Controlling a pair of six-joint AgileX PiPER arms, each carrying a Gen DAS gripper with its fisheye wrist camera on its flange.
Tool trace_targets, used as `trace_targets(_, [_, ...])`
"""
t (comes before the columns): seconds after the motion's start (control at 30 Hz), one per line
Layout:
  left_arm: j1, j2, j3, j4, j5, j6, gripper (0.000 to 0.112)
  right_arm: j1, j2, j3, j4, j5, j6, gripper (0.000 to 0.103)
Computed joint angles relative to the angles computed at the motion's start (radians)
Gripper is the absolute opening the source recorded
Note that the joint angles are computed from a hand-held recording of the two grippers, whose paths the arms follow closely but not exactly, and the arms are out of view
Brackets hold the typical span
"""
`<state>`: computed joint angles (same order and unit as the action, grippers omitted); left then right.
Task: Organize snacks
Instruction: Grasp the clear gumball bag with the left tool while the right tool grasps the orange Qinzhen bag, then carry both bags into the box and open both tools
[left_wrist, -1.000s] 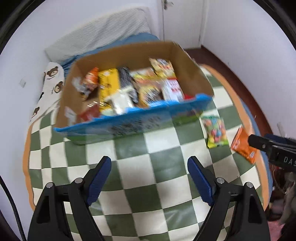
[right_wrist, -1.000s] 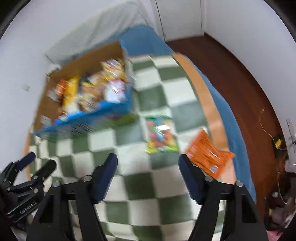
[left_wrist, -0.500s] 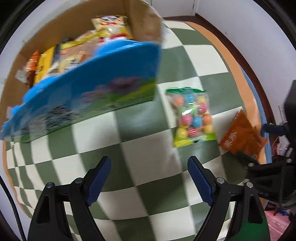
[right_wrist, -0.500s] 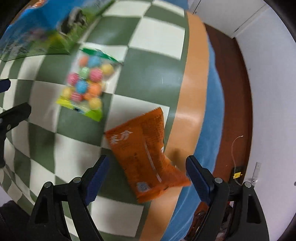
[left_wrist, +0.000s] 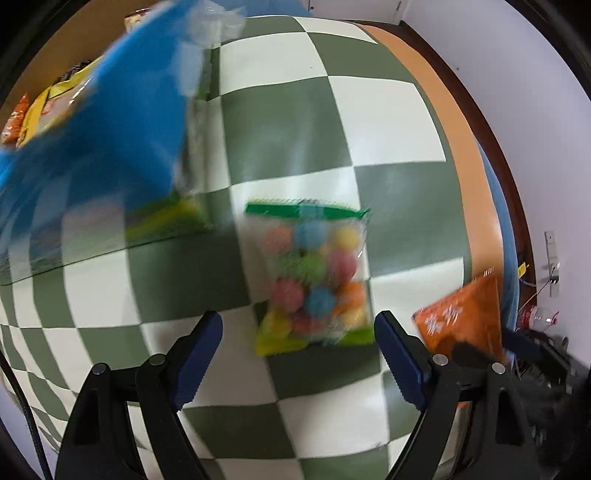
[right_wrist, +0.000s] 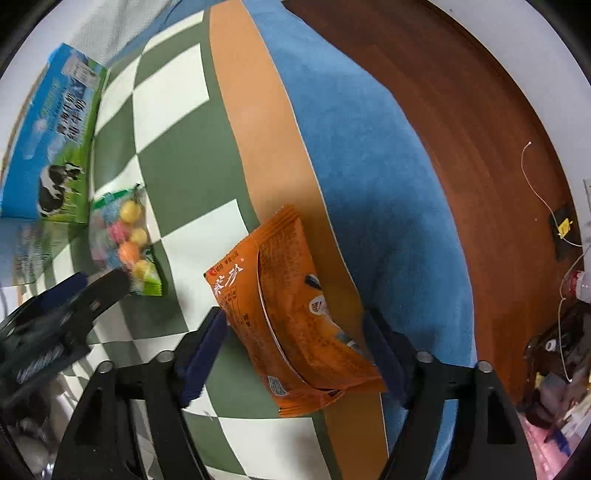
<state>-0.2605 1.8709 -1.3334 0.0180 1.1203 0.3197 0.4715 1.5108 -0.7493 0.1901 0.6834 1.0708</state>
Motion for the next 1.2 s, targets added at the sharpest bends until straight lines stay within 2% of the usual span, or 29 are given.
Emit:
trace_targets(0.13, [-0.025,0.017,-0.007,-0.015,-0.017,-0.04,0.084,-0.005,-0.027,-0.018,-0.048,0.052,0.001,0.086])
trace_targets(0.17, [-0.028,0.013,0.0,-0.018,-0.033,-0.043,0.079,-0.002,-0.027,-0.026,-0.057,0.061,-0.001,0.086])
trace_targets(0.2, [-0.031,0.011,0.008,-0.016,-0.047,-0.047,0.065,0.002,-0.023,-0.039,-0.08,0.081,-0.004,0.086])
trace_targets(0.27, [-0.044,0.016,0.018,0.006,-0.06,-0.064,0.05,0.025,-0.005,-0.082,-0.145,0.131,0.001,0.086])
trace_targets(0.5, [0.007,-0.047,0.108,0.013,-0.091,-0.004,0.049,0.073,0.099,-0.22,-0.197,0.244,-0.1,0.086])
trace_targets(0.6, [0.052,-0.086,0.153,0.034,-0.088,0.029,0.049,0.058,0.13,-0.22,-0.164,0.244,-0.127,0.085])
trace_targets(0.67, [0.099,-0.111,0.175,0.041,-0.074,0.055,0.049,0.058,0.149,-0.223,-0.156,0.223,-0.126,0.07])
trace_targets(0.7, [0.122,-0.122,0.184,0.047,-0.069,0.067,0.049,0.066,0.171,-0.245,-0.158,0.226,-0.114,0.067])
trace_targets(0.77, [0.172,-0.136,0.195,0.053,-0.057,0.098,0.049,0.098,0.188,-0.266,-0.163,0.233,-0.074,0.067])
trace_targets(0.87, [0.216,-0.138,0.193,0.069,-0.048,0.113,0.049,0.161,0.307,-0.364,-0.119,0.192,-0.026,0.066])
trace_targets(1.03, [0.327,-0.131,0.169,0.089,-0.022,0.158,0.049,0.226,0.377,-0.445,-0.043,0.131,0.033,0.066])
trace_targets(1.2, [0.363,-0.107,0.132,0.116,-0.007,0.143,0.049,0.265,0.453,-0.537,0.015,0.073,0.061,0.066])
